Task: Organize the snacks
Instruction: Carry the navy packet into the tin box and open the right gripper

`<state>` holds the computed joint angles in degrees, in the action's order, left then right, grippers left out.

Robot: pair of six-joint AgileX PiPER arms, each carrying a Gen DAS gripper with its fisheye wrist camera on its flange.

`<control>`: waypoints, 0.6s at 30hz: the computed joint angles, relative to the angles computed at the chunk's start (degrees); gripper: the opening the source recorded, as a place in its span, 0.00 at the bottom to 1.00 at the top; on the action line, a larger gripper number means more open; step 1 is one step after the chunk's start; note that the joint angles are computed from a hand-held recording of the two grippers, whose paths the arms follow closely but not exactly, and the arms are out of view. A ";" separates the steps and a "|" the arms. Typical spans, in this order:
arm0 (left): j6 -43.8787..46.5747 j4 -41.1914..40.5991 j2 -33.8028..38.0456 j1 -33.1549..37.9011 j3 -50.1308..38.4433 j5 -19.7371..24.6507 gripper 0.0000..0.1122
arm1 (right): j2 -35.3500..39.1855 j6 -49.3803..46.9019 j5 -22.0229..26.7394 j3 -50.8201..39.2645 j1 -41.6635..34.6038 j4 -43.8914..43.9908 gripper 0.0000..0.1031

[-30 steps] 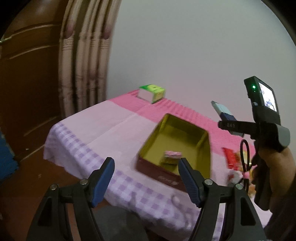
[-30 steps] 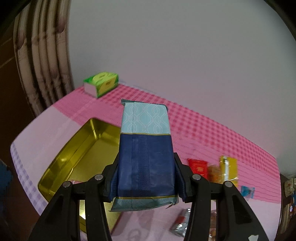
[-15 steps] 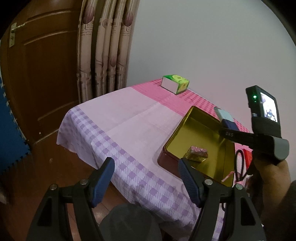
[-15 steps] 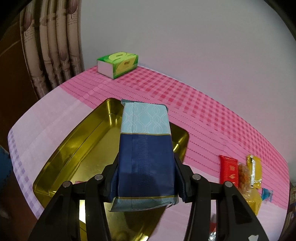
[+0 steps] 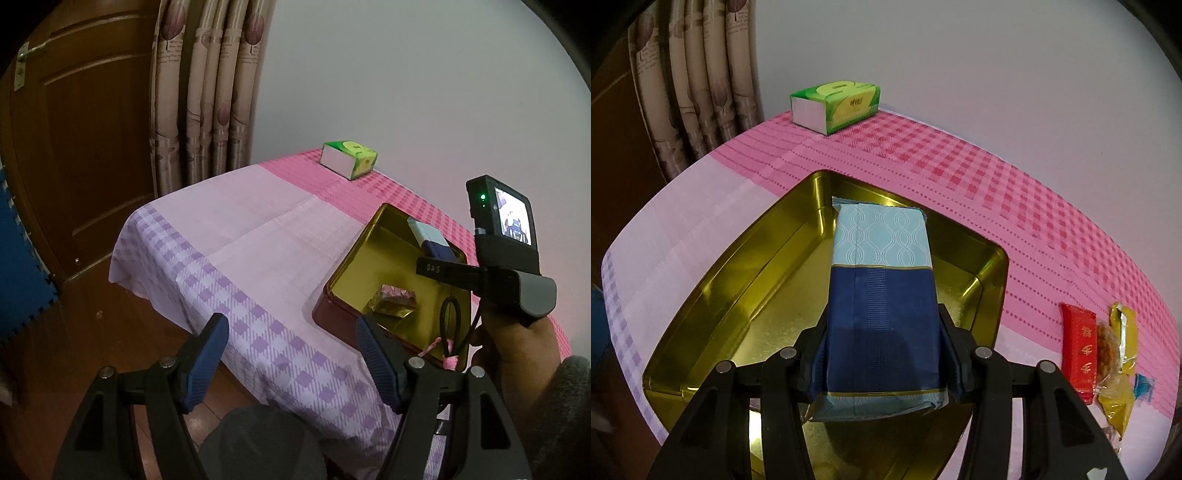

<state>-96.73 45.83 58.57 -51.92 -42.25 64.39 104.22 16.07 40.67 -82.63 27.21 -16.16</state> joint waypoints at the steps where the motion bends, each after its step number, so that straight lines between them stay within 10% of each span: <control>1: -0.02 0.08 0.07 -0.18 -0.07 0.11 0.65 | 0.07 0.15 0.02 0.03 0.04 -0.13 0.45; 7: 0.23 -0.18 0.34 -0.14 0.01 -0.30 0.65 | 0.76 -0.02 0.62 -0.58 -0.62 1.38 0.51; 10: -0.03 0.28 0.45 -0.92 -0.30 0.37 0.65 | 0.10 -0.27 0.56 -0.20 -0.86 2.34 0.82; 18: -2.03 3.16 2.00 -5.38 -1.44 3.92 0.65 | -9.14 -1.99 -3.16 7.25 -3.26 3.76 0.85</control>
<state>-98.75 49.00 60.57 -57.30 -43.70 68.31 95.08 14.08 37.51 -75.38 23.95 -12.41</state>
